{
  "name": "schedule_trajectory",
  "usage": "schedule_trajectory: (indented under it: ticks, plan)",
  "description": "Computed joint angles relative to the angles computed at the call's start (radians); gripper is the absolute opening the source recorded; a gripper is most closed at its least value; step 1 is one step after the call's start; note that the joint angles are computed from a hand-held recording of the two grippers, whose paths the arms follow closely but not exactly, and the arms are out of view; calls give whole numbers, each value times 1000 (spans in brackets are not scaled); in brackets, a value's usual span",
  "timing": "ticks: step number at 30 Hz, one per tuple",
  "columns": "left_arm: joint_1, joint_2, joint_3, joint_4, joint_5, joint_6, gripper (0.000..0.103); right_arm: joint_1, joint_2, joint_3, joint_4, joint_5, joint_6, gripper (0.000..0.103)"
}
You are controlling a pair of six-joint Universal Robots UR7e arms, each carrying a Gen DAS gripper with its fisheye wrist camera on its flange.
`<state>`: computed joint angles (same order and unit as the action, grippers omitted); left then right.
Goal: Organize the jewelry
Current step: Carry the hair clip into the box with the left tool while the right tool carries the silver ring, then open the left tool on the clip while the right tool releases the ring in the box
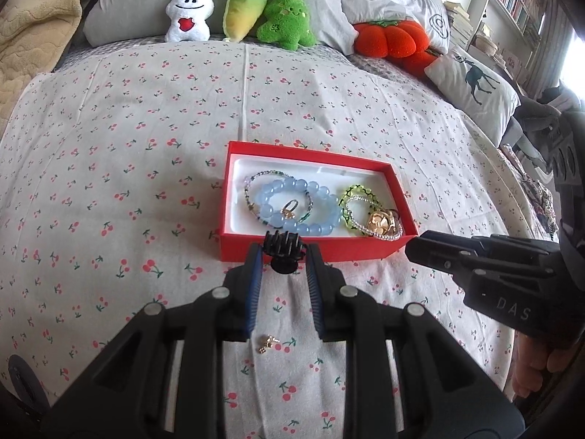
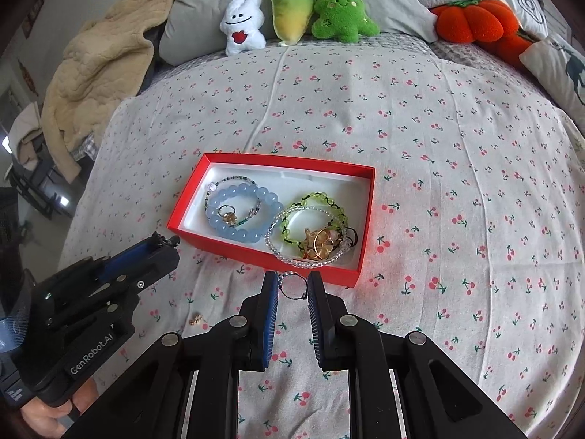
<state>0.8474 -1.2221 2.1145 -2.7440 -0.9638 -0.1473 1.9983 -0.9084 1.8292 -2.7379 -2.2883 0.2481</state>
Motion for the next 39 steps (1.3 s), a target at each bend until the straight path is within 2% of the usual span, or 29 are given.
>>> schedule_trajectory:
  ticks: [8, 16, 18, 19, 20, 24, 26, 27, 34, 39]
  plan:
    - [29, 71, -48, -43, -107, 4, 26, -24, -23, 18, -13, -4, 25, 17]
    - [37, 114, -67, -88, -116, 15, 26, -29, -38, 33, -14, -5, 31, 17]
    - [37, 113, -68, -86, -117, 11, 30, -29, -40, 35, -13, -6, 31, 17]
    - [35, 109, -67, -85, -118, 10, 36, -30, -40, 35, -13, -7, 31, 17]
    - [31, 102, -62, -87, -114, 9, 41, -30, -41, 35, -14, -8, 31, 17]
    - [7, 63, -41, -63, -79, 2, 44, -31, -46, 37, -23, -7, 28, 17]
    - [-5, 42, -35, -28, -43, 1, 57, -31, -42, 33, -27, -5, 24, 17]
    - [-11, 33, -32, -10, -21, -1, 60, -31, -38, 29, -27, -3, 21, 17]
    - [-19, -23, -10, 151, 84, -46, 67, -34, 11, -28, -25, -1, 7, 17]
    - [-2, -51, -9, 303, 107, -126, 67, -38, 54, -77, -41, 5, -4, 17]
